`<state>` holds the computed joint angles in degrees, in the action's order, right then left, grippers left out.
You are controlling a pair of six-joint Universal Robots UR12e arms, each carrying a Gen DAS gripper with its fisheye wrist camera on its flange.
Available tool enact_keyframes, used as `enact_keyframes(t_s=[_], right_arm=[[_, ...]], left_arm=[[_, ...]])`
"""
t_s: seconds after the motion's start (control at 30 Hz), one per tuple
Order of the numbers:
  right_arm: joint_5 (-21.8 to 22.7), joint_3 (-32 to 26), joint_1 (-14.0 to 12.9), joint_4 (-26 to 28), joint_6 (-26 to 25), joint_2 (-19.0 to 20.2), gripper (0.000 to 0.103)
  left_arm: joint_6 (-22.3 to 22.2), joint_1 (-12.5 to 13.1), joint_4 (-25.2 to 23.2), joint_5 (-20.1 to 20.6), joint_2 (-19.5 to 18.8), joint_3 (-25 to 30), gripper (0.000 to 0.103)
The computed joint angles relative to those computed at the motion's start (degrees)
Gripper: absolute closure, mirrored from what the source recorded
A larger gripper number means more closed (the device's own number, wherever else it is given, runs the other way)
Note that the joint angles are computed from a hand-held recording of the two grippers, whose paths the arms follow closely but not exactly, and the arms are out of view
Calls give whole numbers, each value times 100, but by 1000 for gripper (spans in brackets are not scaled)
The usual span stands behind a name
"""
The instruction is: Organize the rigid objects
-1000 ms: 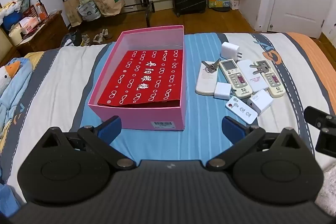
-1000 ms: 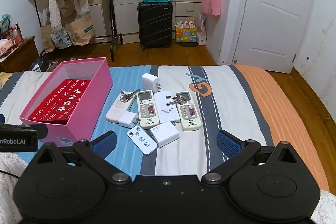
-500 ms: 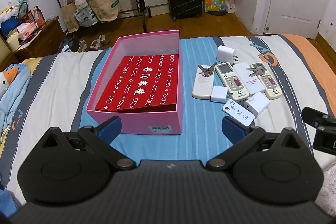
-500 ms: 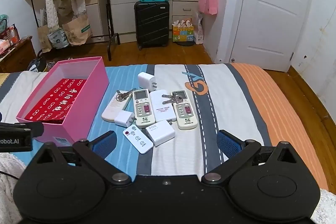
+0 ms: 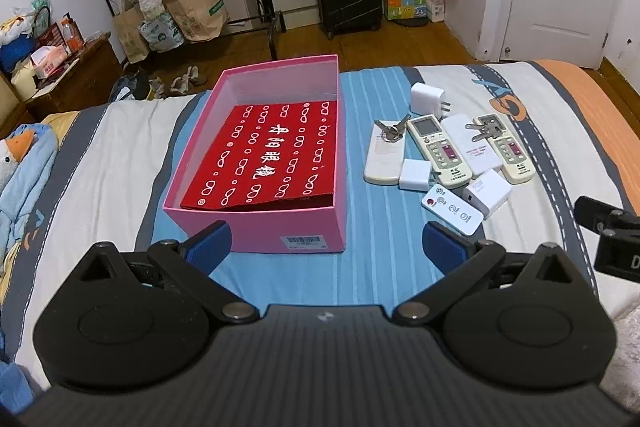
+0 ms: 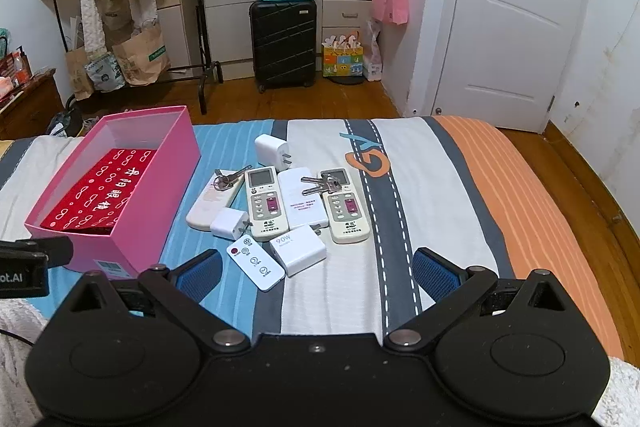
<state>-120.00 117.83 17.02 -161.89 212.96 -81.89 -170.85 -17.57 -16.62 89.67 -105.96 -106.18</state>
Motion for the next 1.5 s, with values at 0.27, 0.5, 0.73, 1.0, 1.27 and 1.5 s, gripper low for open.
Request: enact_keyframes(t_s=[0.27,0.5,0.73,1.0,1.27,1.5], right_arm=[[-29,16,-5,12,9,-24,0],[-27,13,-3,10,-7,-23,0],[-17,-11,7,52,-37,-12,0],[-24,-37,19,67,-52,0,0],[-23,-44,30,43,-98,11,0],[-6,-62,26,105,-104,11,0]], left_arm=[[-31,-17,20,154,-51,19,0],[-34,6,64,176,-74,24,0],[-38,15,50,193,-90,35,0],[-36,21,62,191,-114,43,0],[-37,15,39,190,-107,49,0],[-19,47,58,153,-122,46,0]])
